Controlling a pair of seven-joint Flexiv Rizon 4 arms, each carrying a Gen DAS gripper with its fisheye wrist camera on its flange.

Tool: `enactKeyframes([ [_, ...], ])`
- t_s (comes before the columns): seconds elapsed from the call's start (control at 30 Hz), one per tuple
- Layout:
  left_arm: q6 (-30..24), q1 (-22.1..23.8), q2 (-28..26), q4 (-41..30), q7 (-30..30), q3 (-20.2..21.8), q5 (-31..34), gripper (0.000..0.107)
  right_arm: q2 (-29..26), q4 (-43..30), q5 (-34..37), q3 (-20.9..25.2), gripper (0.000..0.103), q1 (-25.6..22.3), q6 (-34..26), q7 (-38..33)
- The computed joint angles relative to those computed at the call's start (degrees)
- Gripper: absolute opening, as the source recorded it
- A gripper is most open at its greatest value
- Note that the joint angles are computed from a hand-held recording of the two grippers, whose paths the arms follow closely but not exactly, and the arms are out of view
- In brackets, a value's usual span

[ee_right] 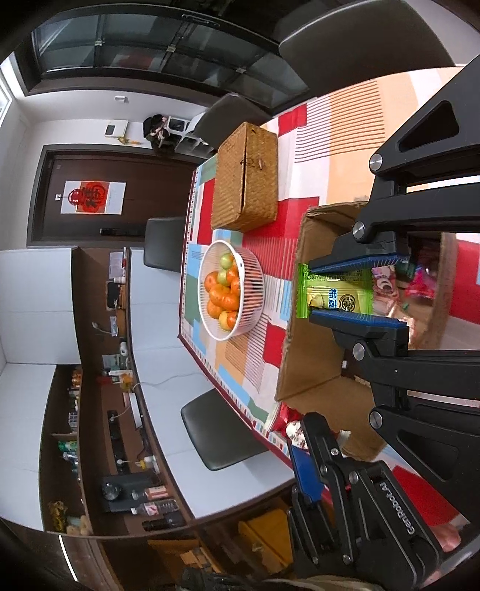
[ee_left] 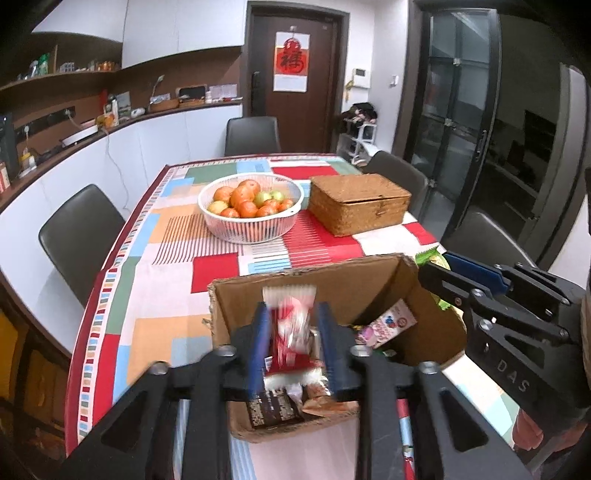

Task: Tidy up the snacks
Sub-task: 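Move both tools back from the box toward the last two candies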

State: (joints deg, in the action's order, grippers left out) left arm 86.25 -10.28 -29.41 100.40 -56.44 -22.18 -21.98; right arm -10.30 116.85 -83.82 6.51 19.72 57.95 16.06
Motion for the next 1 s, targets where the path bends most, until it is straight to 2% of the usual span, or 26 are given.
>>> enactKeyframes([
  [0.03, 0.85, -0.48, 0.15, 0.48, 1.44, 0.12, -2.08, 0.040, -0.32, -0.28, -0.67, -0.26, 0.023, -0.17, 0.45, 0.20],
  [0.1, 2.21, 1.94, 0.57, 2.04, 0.84, -2.53, -0.54, 0.040, -0.90, -0.52, 0.43, -0.27, 0.041, -0.28, 0.78, -1.36],
  [0.23, 6.21, 5.88, 2.07, 6.94, 2.48, -7.42, 0.58, 0.041, 0.06, 1.09, -1.93, -0.07, 0.042, -0.05, 0.11, 1.40],
  [0.37, 10.27, 13.11, 3.26, 12.67, 2.82, -15.91, 3.55, 0.041, 2.31, 3.69, -5.36, 1.13, 0.042, 0.17, -1.19, 4.69],
  [0.43, 12.13, 16.65, 3.64, 15.18, 2.24, -19.78, 5.67, 0.041, 3.58, 5.18, -6.41, 2.02, 0.042, 0.40, -2.18, 5.86],
  [0.7, 15.24, 27.11, 4.11, 22.09, -2.20, -30.32, 14.25, 0.042, 7.34, 10.06, -7.31, 4.67, 0.042, 1.24, -4.19, 9.92],
  [0.9, 16.07, 29.37, 3.45, 25.05, -4.96, -31.54, 20.47, 0.042, 8.36, 12.81, -5.75, 5.60, 0.042, 1.80, -3.95, 10.45],
  [1.0, 14.60, 30.27, 2.47, 25.97, -6.51, -31.89, 22.85, 0.042, 8.18, 14.24, -3.71, 6.07, 0.042, 2.34, -3.51, 9.16],
])
